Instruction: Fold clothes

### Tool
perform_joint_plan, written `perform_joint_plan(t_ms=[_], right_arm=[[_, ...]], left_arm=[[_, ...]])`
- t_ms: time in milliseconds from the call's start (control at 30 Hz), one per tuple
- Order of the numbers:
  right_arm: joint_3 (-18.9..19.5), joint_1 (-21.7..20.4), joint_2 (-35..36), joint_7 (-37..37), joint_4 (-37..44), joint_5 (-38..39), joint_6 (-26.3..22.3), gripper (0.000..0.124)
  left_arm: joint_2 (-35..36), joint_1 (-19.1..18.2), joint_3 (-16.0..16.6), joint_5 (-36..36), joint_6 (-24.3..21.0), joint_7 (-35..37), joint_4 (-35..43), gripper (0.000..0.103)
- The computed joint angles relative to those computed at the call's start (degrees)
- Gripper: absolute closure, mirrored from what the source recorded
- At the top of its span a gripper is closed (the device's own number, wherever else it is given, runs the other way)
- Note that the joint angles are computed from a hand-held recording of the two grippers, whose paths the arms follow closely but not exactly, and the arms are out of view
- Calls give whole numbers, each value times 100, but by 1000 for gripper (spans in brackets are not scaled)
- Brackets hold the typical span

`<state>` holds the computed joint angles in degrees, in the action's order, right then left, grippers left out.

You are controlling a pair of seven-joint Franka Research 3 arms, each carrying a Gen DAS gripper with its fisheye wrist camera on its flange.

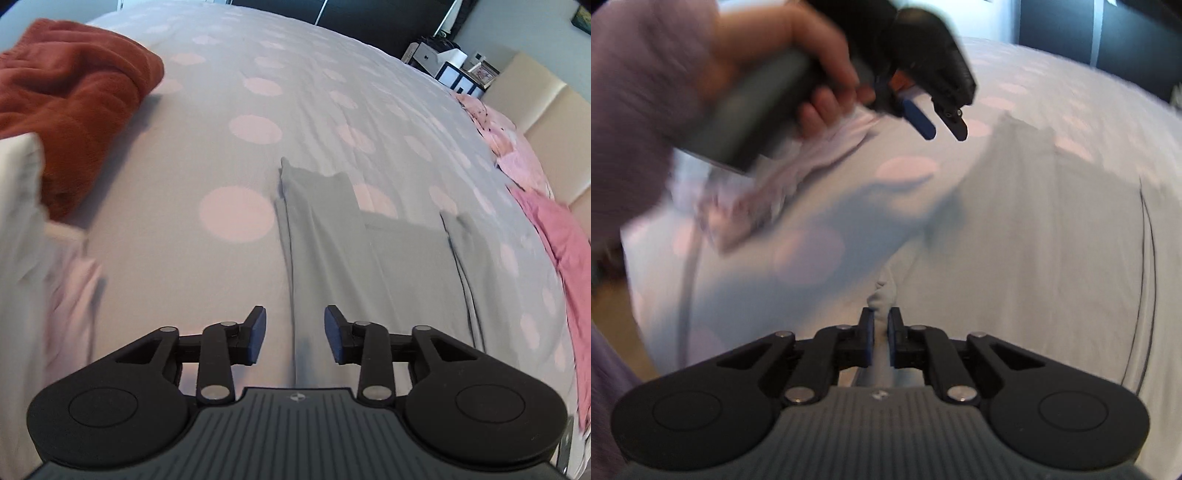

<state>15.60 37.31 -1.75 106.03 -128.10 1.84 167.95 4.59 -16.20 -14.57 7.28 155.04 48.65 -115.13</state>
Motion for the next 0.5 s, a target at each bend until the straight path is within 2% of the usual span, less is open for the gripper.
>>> perform_joint_plan(t_ms=[133,267,367,400,467,500], right_arm=[[-122,51,-197,-600,-254,1013,179,115],[-214,199,-366,-1314,-418,2165,309,115],[-290,322,-496,-1730,-510,2882,360,115],[-332,363,-554,-1883,-550,3126,355,115],[-400,430,-656,-2133,-624,3557,356,115],[-423,458,-697,-2228,-656,3744,368,115]], left_arm=[[848,88,52,-116,43,-104,775,66],[1320,123,85,9,85,-69,1173,67],[1430,139,89,74,491,-95,1132,68],[1451,129,99,103,631,-131,1110,72],[1498,161,32,83,860,-62,1077,86],[1493,-4,200,320,840,-263,1095,94]])
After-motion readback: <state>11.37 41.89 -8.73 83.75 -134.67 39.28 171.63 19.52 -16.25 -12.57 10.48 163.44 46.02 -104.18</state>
